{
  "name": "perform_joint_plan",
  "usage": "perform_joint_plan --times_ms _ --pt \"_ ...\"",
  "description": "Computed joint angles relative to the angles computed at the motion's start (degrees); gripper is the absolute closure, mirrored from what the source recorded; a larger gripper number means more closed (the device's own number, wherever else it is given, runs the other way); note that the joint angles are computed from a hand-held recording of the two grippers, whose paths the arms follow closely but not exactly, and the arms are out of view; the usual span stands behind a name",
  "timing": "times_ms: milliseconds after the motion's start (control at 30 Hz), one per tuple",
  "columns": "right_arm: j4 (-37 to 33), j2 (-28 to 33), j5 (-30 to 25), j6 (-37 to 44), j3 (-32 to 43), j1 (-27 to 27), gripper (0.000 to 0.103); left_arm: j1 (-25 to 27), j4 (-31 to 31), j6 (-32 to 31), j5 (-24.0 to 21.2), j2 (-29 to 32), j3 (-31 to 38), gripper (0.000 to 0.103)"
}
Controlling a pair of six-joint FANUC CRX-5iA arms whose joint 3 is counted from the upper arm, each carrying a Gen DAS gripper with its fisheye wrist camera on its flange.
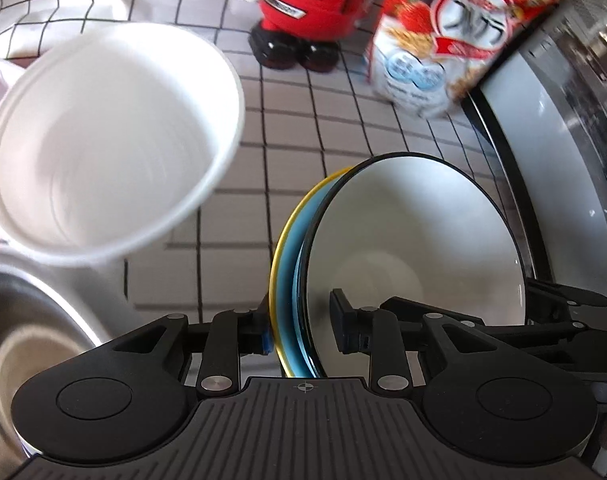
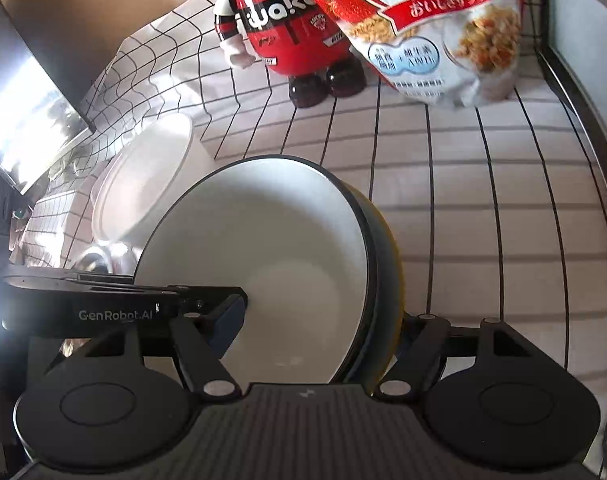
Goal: Organize plates and bowls
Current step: 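Carry the stacked bowls with the left gripper toward the steel bowl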
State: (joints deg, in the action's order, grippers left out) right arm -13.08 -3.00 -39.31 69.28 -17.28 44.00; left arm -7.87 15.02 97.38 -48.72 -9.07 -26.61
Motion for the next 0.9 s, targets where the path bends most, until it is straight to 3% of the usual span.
perform_joint_plan --times_ms 433,733,900 --pt "2.68 2.02 1.61 -0.43 0.89 -0.31 0.029 0.45 0.47 1.23 0.99 2.25 1.72 0.077" --pt "25.89 -4.72 4.03 -17.86 -7.84 6.50 0.018 -0.75 -5.08 7.44 0.01 -4.64 1.95 0.076" --pt "34.21 -5.58 2.88 -26.40 -8.54 7.58 0.016 3.68 0.04 2.80 -0.20 -10.87 -2.33 0.076"
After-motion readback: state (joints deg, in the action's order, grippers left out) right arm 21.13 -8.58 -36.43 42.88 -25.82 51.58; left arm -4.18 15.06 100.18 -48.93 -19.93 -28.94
